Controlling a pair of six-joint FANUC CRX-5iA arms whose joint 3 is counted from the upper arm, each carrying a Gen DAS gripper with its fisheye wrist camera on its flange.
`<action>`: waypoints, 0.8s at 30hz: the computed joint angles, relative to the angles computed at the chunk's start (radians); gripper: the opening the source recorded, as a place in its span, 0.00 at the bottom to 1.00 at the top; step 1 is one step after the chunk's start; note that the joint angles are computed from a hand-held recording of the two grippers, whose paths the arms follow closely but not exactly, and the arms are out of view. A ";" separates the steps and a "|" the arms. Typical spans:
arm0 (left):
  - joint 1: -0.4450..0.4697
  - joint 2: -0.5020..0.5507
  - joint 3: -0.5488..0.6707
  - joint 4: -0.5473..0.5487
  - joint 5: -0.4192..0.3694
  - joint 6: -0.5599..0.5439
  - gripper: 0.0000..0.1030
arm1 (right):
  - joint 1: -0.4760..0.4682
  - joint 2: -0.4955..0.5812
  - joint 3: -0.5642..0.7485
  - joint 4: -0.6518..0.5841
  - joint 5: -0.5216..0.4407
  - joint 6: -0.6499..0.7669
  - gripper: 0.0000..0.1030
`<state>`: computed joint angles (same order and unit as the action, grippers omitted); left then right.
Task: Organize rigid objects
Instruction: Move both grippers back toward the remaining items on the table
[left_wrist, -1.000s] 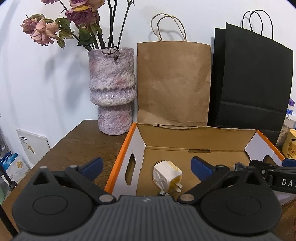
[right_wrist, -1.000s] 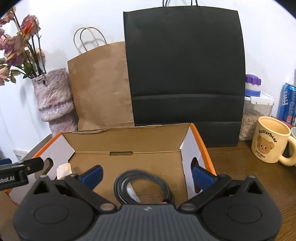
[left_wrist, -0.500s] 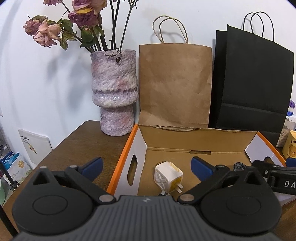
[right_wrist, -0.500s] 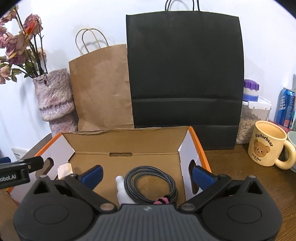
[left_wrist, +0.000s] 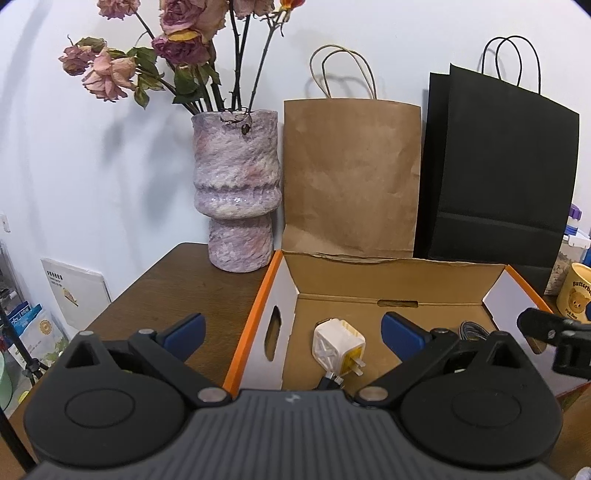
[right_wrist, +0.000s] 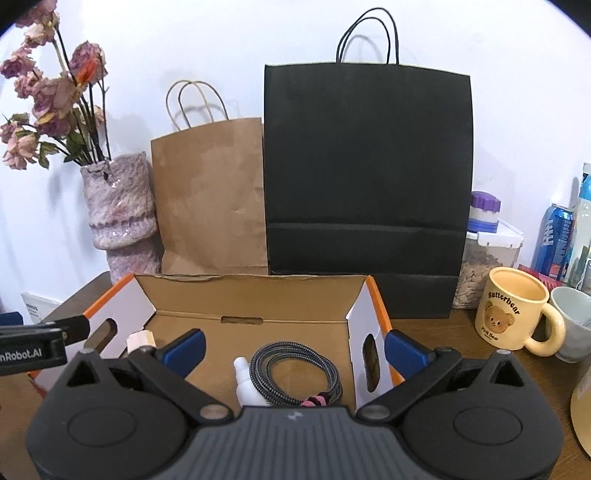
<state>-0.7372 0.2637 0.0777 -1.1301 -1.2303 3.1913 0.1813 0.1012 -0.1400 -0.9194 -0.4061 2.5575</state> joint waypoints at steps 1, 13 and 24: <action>-0.004 -0.002 -0.003 0.001 -0.005 0.003 1.00 | -0.005 -0.010 -0.008 -0.007 0.001 0.013 1.00; -0.088 -0.031 -0.052 -0.022 -0.046 0.050 1.00 | -0.096 -0.097 -0.075 -0.111 -0.082 0.211 1.00; -0.174 -0.035 -0.085 -0.053 -0.079 0.118 1.00 | -0.204 -0.156 -0.138 -0.181 -0.173 0.363 1.00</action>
